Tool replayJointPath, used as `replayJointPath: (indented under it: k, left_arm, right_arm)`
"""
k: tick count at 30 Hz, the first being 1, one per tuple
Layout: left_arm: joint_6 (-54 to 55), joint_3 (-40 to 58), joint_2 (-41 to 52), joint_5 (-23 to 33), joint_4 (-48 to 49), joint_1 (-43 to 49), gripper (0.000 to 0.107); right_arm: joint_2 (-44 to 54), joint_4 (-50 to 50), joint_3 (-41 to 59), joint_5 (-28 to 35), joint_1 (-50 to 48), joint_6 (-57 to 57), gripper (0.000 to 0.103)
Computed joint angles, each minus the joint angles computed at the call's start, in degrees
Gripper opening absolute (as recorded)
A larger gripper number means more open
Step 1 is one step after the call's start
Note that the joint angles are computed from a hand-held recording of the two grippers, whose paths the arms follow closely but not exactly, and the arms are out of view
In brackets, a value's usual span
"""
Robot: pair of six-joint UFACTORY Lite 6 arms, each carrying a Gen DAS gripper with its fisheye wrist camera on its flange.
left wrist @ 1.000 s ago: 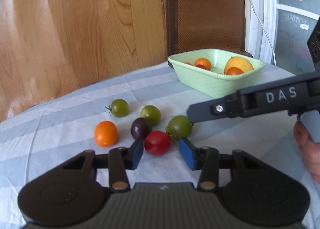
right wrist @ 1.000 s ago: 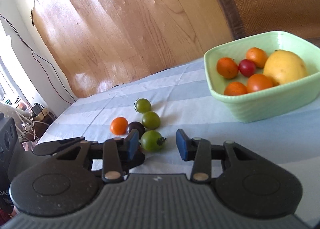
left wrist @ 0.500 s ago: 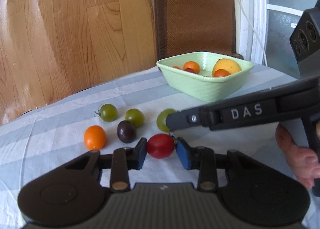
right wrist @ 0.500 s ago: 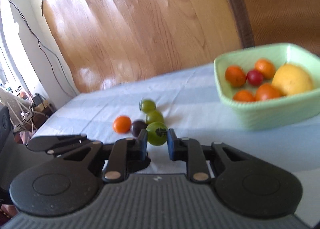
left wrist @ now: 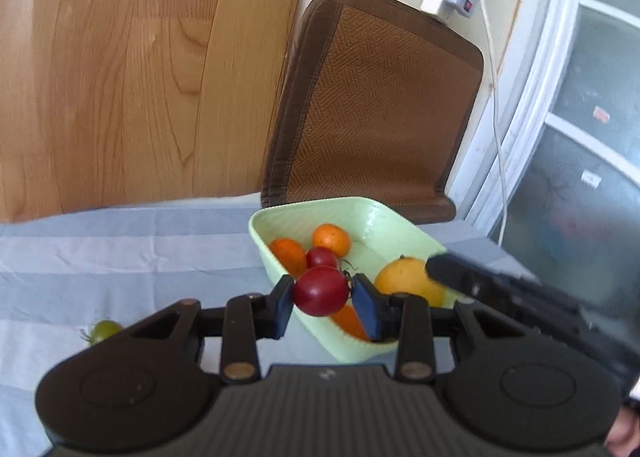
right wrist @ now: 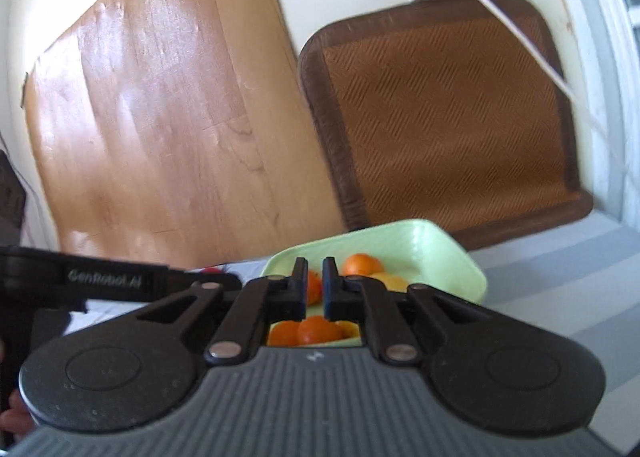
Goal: Organize fruits
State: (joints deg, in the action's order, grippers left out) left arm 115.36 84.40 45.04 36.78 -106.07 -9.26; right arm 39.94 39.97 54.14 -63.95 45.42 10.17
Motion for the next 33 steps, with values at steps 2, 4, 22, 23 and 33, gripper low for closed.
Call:
replayJointPath:
  k: [2, 4, 22, 23, 33]
  left_arm:
    - [0.12, -1.85, -0.77, 2.03, -0.07, 1.03, 0.032]
    - [5.50, -7.53, -3.75, 3.53, -2.42, 2.85, 0.032]
    - [14.00, -26.10, -13.44, 9.54, 0.52, 12.78, 0.033]
    - [14.20, -26.51, -13.72, 9.66, 0.37, 12.71, 0.033]
    - [16.34, -27.85, -15.80, 9.47, -2.14, 10.53, 0.033]
  right_arm:
    - [-2.74, -9.49, -3.88, 1.79, -1.48, 5.91, 0.013]
    - [-3.77, -20.35, -6.75, 4.03, -1.58, 9.43, 0.017]
    - [-0.03, -35.71, -4.56, 17.57, 11.64, -11.94, 0.044]
    - [-0.05, -35.52, -4.80, 17.24, 11.85, -12.04, 0.042]
    - [-3.90, -27.79, -11.76, 5.56, 8.67, -12.46, 0.028]
